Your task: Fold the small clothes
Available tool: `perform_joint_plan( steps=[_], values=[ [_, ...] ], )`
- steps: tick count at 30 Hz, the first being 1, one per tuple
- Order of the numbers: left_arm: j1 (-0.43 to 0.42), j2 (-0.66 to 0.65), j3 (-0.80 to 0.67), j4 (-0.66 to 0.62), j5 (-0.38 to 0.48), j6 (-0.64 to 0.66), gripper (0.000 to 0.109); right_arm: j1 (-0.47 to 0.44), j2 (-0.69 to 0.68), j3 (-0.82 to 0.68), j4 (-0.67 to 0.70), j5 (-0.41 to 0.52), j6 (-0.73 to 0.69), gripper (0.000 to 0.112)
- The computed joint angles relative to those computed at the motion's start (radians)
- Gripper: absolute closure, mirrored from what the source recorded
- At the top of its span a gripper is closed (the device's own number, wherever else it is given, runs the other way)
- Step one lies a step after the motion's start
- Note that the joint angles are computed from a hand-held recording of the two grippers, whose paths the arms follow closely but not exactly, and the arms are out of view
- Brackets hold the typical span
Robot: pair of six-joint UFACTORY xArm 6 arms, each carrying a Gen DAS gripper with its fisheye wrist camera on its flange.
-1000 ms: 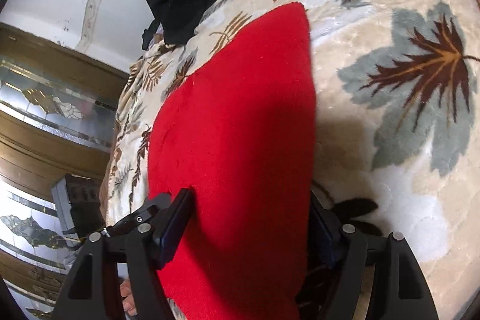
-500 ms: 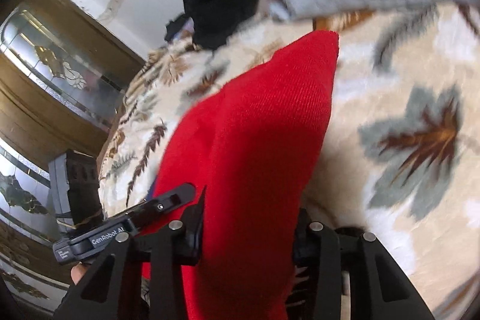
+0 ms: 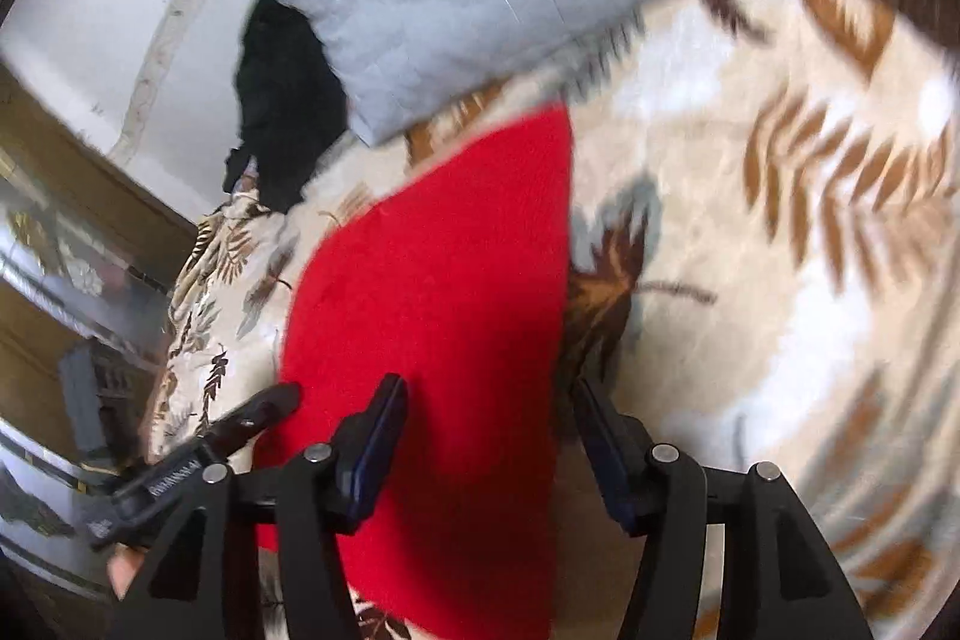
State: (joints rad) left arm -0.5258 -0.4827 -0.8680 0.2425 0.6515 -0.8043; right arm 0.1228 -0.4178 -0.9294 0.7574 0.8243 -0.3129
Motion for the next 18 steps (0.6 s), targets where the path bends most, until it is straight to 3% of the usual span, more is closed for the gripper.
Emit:
perform_joint_plan(
  steps=[3, 5, 7, 10, 14, 18],
  values=[
    [-0.029, -0.056, 0.033, 0.018, -0.01, -0.011, 0.055, 0.009, -0.07, 0.007, 0.089, 0.017, -0.077, 0.05],
    [-0.047, -0.044, 0.048, 0.006, 0.022, -0.007, 0.055, 0.029, -0.083, 0.005, 0.143, 0.05, -0.12, 0.042],
    [-0.041, 0.021, 0.04, -0.002, 0.098, -0.027, 0.054, 0.041, -0.044, -0.001, 0.155, 0.081, -0.101, 0.038],
    [-0.029, -0.005, 0.076, -0.028, 0.058, -0.056, 0.053, 0.029, 0.025, -0.017, 0.159, 0.156, -0.037, 0.038],
    [-0.033, 0.007, 0.06, -0.004, 0.066, -0.042, 0.053, 0.049, 0.052, -0.108, 0.167, 0.142, -0.066, 0.038],
    [-0.025, -0.012, 0.086, -0.039, 0.041, -0.028, 0.051, 0.061, 0.231, -0.266, 0.144, 0.101, -0.005, 0.038]
  ],
)
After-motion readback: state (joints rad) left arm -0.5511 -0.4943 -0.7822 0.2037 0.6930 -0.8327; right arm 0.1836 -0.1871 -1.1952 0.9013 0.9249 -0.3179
